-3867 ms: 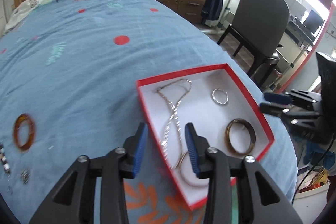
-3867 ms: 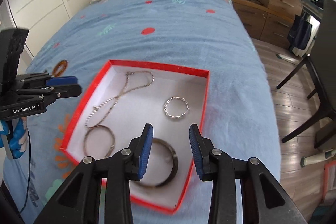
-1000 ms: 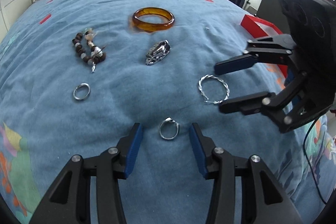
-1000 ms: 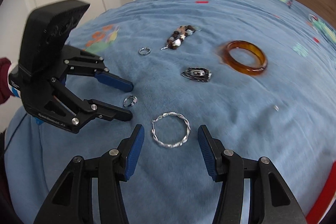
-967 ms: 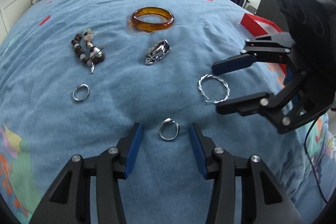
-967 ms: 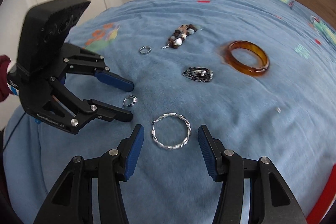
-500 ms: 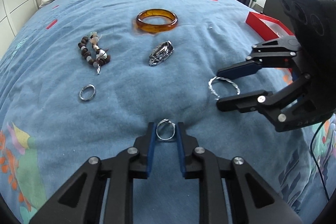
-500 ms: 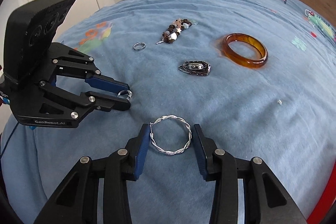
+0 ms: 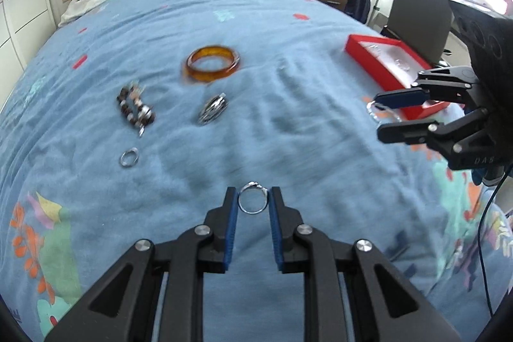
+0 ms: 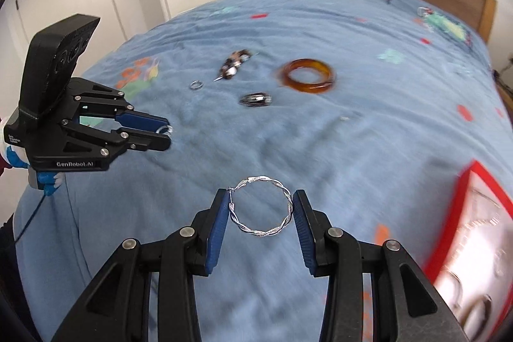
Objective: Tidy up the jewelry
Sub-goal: 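Carry the twisted bangle and silver ring over the red box with both tools, then lower the twisted bangle into the box and open the right tool while the left tool releases the ring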
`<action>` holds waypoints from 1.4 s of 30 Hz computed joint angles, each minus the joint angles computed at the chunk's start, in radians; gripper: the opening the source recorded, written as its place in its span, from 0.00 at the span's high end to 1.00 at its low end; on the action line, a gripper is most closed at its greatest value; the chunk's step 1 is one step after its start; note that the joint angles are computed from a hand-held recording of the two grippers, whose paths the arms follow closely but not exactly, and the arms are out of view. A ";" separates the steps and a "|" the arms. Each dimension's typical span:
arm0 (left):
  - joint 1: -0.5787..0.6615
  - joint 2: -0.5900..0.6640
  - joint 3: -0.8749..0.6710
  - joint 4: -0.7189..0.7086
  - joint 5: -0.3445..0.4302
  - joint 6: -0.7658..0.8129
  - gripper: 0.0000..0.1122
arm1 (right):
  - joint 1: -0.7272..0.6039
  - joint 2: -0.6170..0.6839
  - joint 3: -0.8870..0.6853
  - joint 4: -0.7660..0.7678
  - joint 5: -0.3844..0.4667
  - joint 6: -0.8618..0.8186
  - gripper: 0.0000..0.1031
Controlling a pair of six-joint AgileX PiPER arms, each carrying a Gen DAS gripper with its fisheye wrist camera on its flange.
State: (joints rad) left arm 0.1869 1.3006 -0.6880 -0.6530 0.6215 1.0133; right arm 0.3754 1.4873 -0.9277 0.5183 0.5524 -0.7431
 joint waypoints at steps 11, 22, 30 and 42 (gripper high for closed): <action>-0.375 -0.077 -0.109 0.231 0.003 -0.453 0.84 | -0.374 -0.288 0.084 0.038 0.192 -0.163 0.61; -0.739 0.132 -0.356 0.432 -0.043 -0.803 0.84 | -0.870 -0.286 0.035 0.173 0.395 -0.484 0.61; -0.882 0.396 -0.631 0.528 0.004 -0.926 0.84 | -0.968 -0.140 -0.019 0.190 0.381 -0.538 0.61; -0.927 0.693 -0.897 0.578 0.097 -0.967 0.84 | -0.935 0.110 -0.130 0.185 0.345 -0.534 0.61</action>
State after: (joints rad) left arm -0.7397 1.9931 -1.5854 -0.0754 0.7185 0.0458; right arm -0.5594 1.5975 -1.0574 0.7029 0.8974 -1.2773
